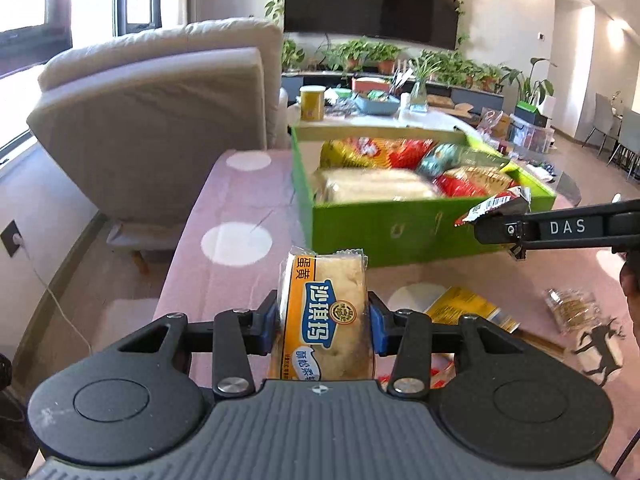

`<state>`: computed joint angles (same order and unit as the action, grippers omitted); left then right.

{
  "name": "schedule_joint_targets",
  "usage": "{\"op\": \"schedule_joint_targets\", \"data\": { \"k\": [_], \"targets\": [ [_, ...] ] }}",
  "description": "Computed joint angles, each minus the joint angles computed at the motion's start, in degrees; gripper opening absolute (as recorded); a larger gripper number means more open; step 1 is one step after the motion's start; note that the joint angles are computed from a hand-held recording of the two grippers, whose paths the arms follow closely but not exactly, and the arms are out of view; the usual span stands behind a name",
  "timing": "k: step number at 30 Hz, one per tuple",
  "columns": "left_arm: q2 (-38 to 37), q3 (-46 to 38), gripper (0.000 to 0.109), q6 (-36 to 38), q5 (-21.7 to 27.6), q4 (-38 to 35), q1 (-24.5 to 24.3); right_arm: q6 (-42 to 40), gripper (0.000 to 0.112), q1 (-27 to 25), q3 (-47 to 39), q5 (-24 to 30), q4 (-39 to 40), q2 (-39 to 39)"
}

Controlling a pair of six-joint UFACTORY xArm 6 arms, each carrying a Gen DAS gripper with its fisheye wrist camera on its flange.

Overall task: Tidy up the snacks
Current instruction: 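Grasp the red-white triangular snack packet with the right gripper while the left gripper lifts the sachima, then carry the sachima and triangular packet over the green box with both grippers, then lower both packets into the green box and open both grippers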

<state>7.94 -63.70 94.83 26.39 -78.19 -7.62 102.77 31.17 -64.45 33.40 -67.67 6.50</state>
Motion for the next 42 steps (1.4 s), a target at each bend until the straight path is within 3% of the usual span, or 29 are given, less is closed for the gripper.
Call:
{"op": "schedule_joint_targets", "data": {
  "k": [10,16,24,28,34,39,42],
  "targets": [
    [1.4,-6.5,0.040,-1.8,3.4,-0.4,-2.2,1.0,0.076,-2.1,-1.1,-1.0,-5.9,-1.6],
    [7.8,-15.9,0.040,-9.3,2.3,5.0,-4.7,-2.1,0.076,-4.9,-5.1,-1.9,-5.1,0.8],
    [16.7,-27.8,0.040,-22.1,2.3,15.8,-6.7,-9.0,0.076,-7.9,-9.7,-1.6,1.9,5.1],
    [20.7,-32.6,0.040,-27.1,1.8,21.1,-7.7,-12.3,0.076,-8.5,-12.0,0.8,6.6,7.2],
    [27.4,-40.2,0.041,-35.3,3.2,30.0,-8.6,-20.8,0.076,-7.6,-19.9,10.2,11.9,13.3],
    [32.7,-46.4,0.040,-41.7,1.6,35.7,-9.1,-23.9,0.076,-9.3,-23.4,7.7,14.0,16.6],
    [35.2,-50.2,0.040,-45.4,3.0,38.2,-8.6,-24.3,0.076,-10.8,-22.7,3.0,15.6,16.8]
  ]
}}
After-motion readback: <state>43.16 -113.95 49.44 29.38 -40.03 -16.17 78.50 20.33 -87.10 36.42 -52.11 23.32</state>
